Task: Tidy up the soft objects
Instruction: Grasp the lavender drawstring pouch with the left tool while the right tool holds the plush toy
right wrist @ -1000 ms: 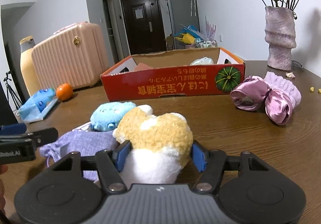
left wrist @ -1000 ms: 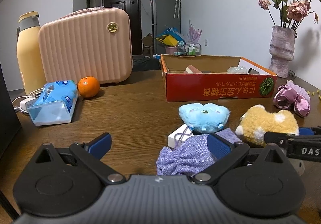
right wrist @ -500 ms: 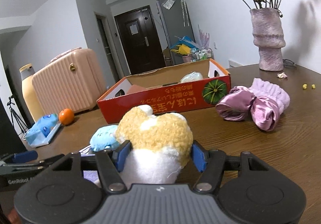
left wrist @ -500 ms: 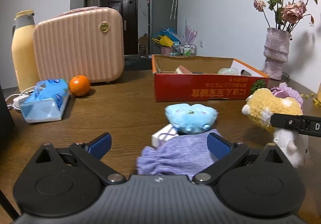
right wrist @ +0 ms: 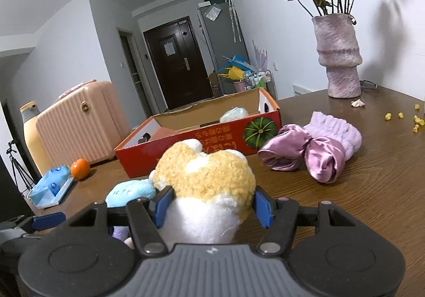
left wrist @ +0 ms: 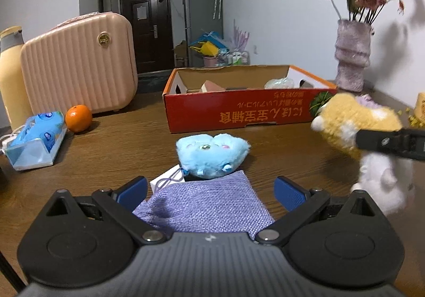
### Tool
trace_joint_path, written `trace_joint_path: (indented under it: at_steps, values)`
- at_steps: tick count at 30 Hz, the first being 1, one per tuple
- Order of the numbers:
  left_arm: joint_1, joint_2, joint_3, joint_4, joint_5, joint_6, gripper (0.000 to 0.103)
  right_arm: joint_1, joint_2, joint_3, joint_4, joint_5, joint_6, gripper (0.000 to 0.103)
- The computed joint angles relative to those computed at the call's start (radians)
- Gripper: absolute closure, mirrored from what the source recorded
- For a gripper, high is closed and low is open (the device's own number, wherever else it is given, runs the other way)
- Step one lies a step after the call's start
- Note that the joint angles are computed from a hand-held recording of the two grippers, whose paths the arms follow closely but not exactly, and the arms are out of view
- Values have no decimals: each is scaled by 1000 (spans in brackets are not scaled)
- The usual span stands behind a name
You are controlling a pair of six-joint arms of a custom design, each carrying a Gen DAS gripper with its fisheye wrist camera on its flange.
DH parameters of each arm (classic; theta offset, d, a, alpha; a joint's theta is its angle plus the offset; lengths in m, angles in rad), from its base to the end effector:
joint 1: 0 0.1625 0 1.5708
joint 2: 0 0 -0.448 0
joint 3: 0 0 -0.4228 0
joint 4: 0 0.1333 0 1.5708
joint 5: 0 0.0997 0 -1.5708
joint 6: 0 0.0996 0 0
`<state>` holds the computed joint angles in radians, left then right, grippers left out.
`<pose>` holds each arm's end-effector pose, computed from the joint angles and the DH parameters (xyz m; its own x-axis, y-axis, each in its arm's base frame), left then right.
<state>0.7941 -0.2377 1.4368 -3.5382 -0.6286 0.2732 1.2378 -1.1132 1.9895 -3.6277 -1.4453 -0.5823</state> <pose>-0.3391 -0.6501 -0.0988 -0.6472 0.1492 -0.7476 0.7048 0.4908 -0.5122 -0.0577 -0.6126 0.2942 -0.8831 -0.0182 0.4688 -0.4326 0.4184 -0.7986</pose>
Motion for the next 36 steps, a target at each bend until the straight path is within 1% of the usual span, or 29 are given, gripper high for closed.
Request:
trace_joint_path:
  at_steps: [5, 6, 9, 15, 18, 20, 30, 33, 36]
  values:
    - [1, 31, -46, 43, 70, 11, 0, -11, -8, -4, 5, 13, 7, 40]
    - [3, 31, -49, 58, 75, 2, 0, -12, -9, -4, 7, 14, 8, 40]
    - [11, 23, -50, 123, 76, -46, 0, -12, -9, -4, 14, 15, 3, 40]
    - [23, 21, -59, 194, 82, -95, 0, -9, -6, -3, 19, 6, -8, 40]
    - [25, 23, -61, 203, 82, -98, 0, -7, -4, -6, 22, -3, -8, 40]
    - [28, 21, -63, 234, 83, -118, 0, -5, -1, -9, 25, -12, -11, 40]
    - [34, 9, -53, 260, 59, -147, 0, -3, 19, -29, 40, -40, -19, 40]
    - [32, 9, -49, 252, 61, -142, 4, -1, 28, -39, 39, -54, -22, 40]
    - [29, 8, -43, 234, 56, -125, 14, -4, 32, -43, 30, -54, -19, 40]
